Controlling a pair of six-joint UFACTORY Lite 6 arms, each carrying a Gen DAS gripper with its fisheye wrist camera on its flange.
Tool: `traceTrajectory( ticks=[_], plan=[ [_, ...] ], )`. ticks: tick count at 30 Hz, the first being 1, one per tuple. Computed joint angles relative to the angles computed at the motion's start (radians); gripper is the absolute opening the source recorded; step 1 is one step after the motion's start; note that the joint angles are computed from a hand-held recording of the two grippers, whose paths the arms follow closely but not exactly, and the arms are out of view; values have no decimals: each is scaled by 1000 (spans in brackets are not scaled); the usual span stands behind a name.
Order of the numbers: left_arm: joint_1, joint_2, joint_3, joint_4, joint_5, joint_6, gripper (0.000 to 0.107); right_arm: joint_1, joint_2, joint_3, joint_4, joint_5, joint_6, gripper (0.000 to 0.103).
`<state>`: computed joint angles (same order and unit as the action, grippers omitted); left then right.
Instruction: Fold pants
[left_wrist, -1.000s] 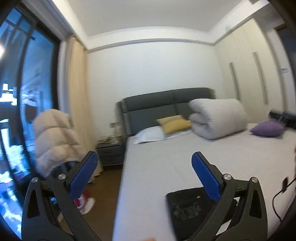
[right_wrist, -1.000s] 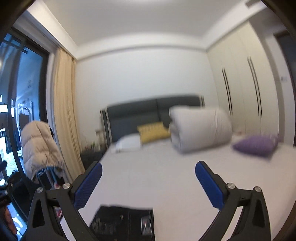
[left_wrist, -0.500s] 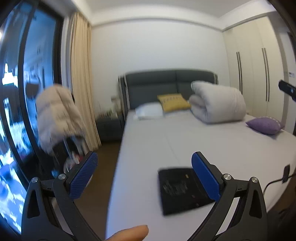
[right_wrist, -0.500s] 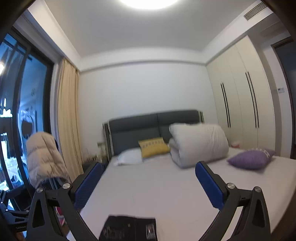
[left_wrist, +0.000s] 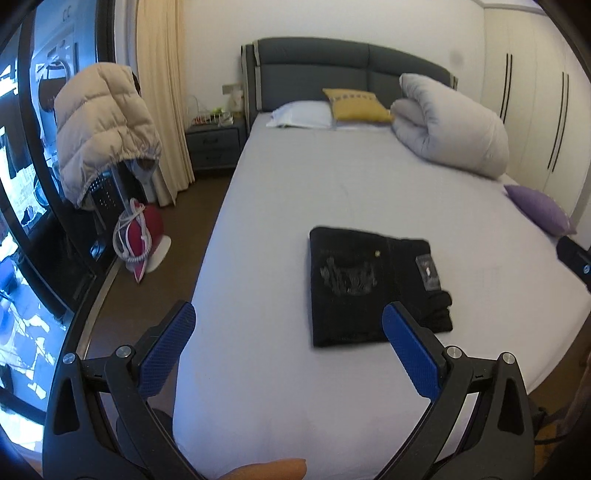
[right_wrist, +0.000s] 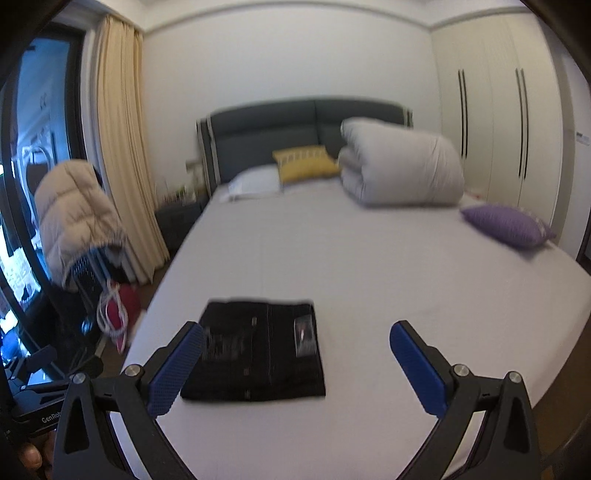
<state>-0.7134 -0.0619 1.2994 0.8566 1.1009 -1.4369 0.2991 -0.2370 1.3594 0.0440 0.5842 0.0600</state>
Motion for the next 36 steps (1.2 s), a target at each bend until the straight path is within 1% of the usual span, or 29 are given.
traceTrajectory(
  ticks=[3, 5, 7, 12, 36],
  plan=[
    [22, 9, -31, -21, -45, -6, 103, 12, 12, -27, -3, 12, 8, 103],
    [42, 24, -48, -26, -79, -15, 103, 17, 17, -46, -13, 1, 10, 103],
    [55, 30, -60, -27, -97, -17, 103, 30, 15, -56, -44, 4, 31, 103],
    [75, 42, -90, -25, -137, -29, 103, 32, 35, -57, -49, 7, 26, 103],
    [85, 35, -156, -22, -172, -61, 103, 70, 55, -70, -77, 16, 45, 103]
  ],
)
